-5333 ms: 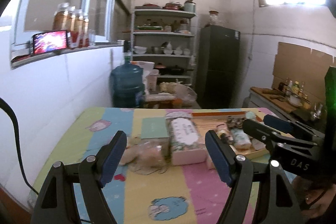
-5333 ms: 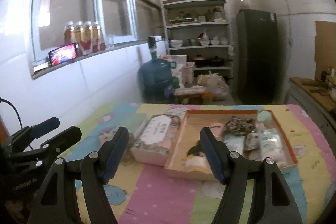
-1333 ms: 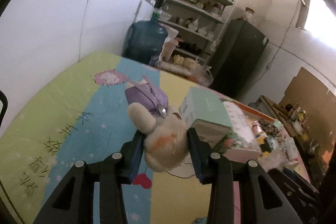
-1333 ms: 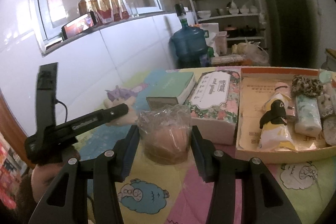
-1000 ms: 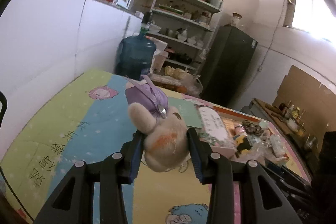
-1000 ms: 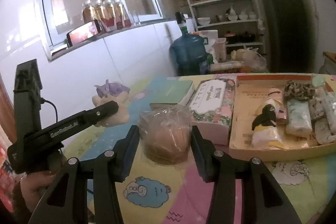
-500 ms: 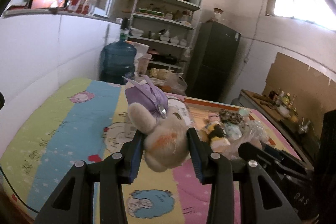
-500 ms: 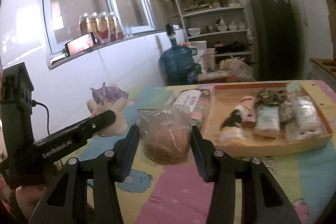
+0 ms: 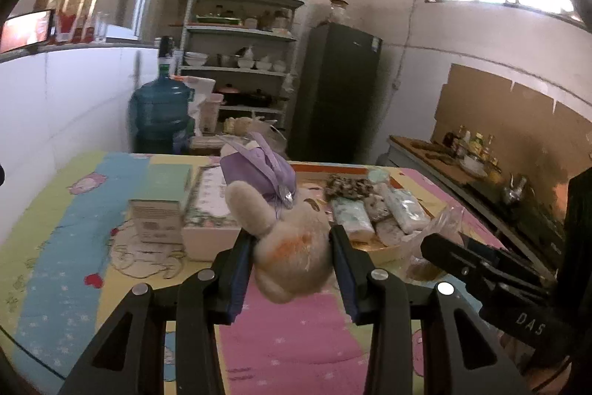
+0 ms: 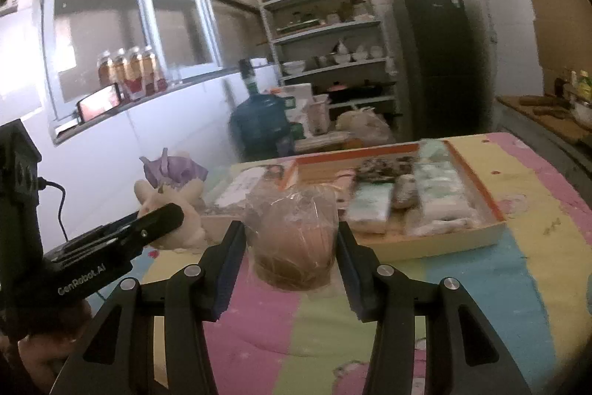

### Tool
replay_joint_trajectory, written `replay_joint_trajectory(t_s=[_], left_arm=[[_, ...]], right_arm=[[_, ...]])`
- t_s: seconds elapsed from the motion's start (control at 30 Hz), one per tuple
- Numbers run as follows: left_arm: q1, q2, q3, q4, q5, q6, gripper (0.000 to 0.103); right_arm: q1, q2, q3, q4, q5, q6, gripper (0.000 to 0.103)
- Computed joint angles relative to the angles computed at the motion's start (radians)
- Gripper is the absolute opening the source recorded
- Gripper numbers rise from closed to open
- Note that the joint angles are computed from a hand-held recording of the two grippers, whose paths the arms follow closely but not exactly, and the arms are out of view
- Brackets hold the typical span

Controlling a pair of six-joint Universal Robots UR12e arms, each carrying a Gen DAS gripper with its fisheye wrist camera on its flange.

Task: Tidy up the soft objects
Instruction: 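Carry the plush bunny and bagged bread over the cardboard tray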

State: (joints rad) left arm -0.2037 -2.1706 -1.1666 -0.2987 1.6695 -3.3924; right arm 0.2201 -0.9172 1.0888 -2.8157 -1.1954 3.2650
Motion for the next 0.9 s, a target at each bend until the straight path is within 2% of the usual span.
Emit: replay_joint_trajectory(t_s=[0.4, 0.9], left_arm=[[-0.029, -0.063, 0.099, -0.064, 0.018, 0.038, 0.042], [-0.042, -0.121, 0.192, -0.123, 0.039, 0.049, 0.042]], right_arm=[[-0.039, 0.004, 0.012, -0.007, 0.001, 0.029, 0.050], [-0.060, 0.054, -0.054, 0.001, 0.038, 0.060, 0.050]])
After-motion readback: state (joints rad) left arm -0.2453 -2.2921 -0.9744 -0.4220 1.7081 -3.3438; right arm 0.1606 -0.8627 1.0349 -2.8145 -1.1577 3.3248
